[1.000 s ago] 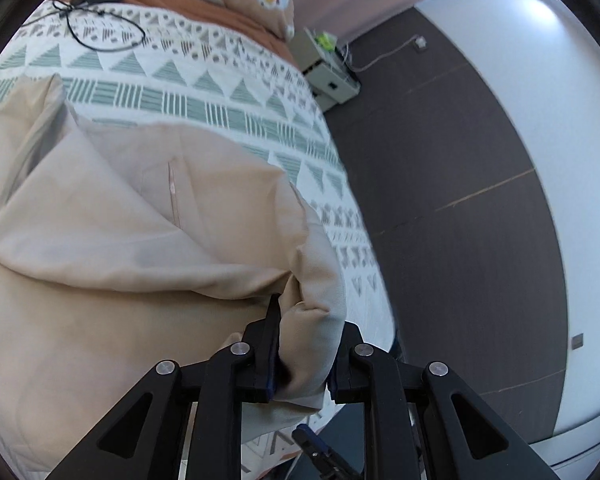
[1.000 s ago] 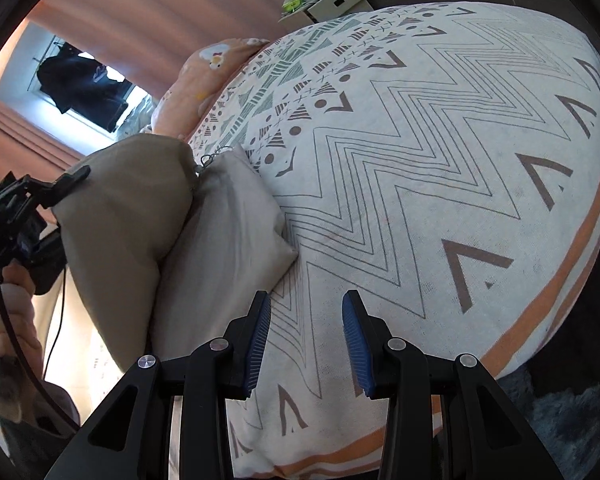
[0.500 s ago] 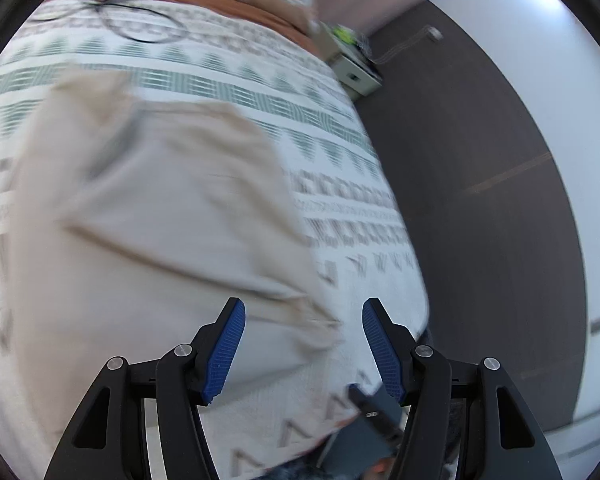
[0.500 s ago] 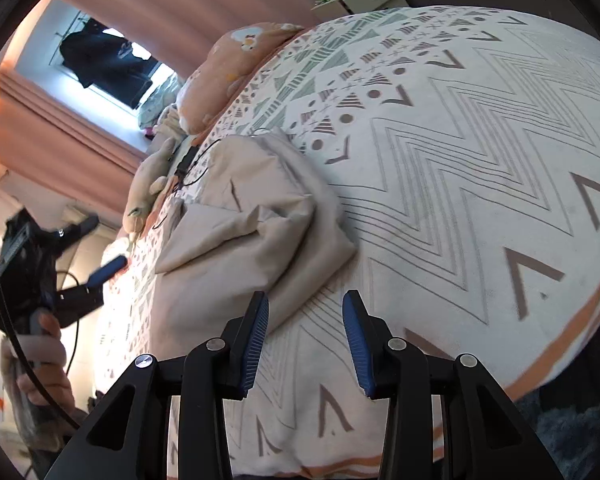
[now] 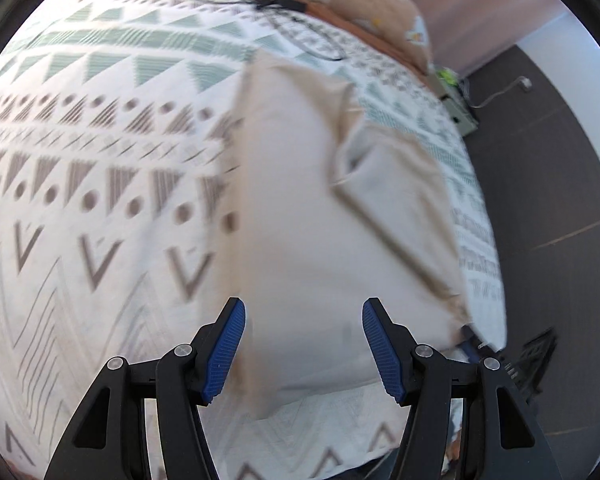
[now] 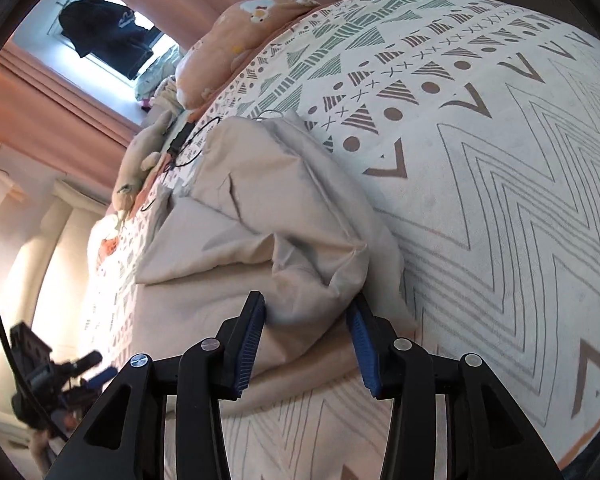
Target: Fold large clothes
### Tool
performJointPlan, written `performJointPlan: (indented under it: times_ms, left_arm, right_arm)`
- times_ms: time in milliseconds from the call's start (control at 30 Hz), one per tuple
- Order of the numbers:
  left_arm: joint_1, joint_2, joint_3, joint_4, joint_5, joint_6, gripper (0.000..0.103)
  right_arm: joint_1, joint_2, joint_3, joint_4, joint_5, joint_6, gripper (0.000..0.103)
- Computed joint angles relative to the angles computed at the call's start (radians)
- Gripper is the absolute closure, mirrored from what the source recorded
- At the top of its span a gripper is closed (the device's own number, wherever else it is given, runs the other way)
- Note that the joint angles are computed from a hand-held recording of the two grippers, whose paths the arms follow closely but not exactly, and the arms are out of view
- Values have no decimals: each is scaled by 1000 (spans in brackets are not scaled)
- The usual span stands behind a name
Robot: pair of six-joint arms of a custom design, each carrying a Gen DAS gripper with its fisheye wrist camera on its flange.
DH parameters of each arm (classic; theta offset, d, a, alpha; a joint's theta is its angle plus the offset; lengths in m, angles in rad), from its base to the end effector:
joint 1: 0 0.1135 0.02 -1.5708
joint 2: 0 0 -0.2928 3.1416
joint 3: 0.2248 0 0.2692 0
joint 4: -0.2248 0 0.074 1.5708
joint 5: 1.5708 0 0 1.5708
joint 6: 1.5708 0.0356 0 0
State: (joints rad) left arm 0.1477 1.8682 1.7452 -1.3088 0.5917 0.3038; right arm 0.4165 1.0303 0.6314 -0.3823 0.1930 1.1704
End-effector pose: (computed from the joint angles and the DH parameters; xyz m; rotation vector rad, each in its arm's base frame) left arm 0.3867 0.0375 0.3183 0.2749 2.7598 -0.7805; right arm 0.1965 0.0794 0.2412 0.9738 2.1966 0.5500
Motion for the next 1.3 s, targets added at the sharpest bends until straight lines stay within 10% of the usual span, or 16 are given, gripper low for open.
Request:
performJointPlan:
  times_ms: [33, 100, 333, 533, 633, 867, 1200, 1300]
  left_arm:
    - [8, -3, -23, 12, -13, 1, 41]
    - [16, -4, -66, 33, -30, 3, 41]
    - [8, -10, -159, 65, -14, 43, 41]
    - [-11, -14, -169, 44, 2, 75, 63]
    - [-15, -27, -187, 60, -6, 74, 64]
    - [-13, -26, -193, 88, 25, 41, 64]
    - [101, -18, -155, 12, 56, 121, 64]
    - [137, -8, -133, -7, 57, 133, 64]
  right_arm:
    - [-4, 10, 10, -13, 2, -9, 85]
    - [-12, -3, 20, -20, 2, -32, 91]
    - [50, -106, 25, -84, 102, -39, 93]
    - [67, -165, -61, -130, 125, 52, 93]
    - [81, -136, -38, -212, 127, 58, 73]
    - [175, -31, 186, -504, 294, 20, 67]
    - [177, 212, 413, -472, 269, -195, 66]
    - [189, 324, 508, -464, 259, -268, 45]
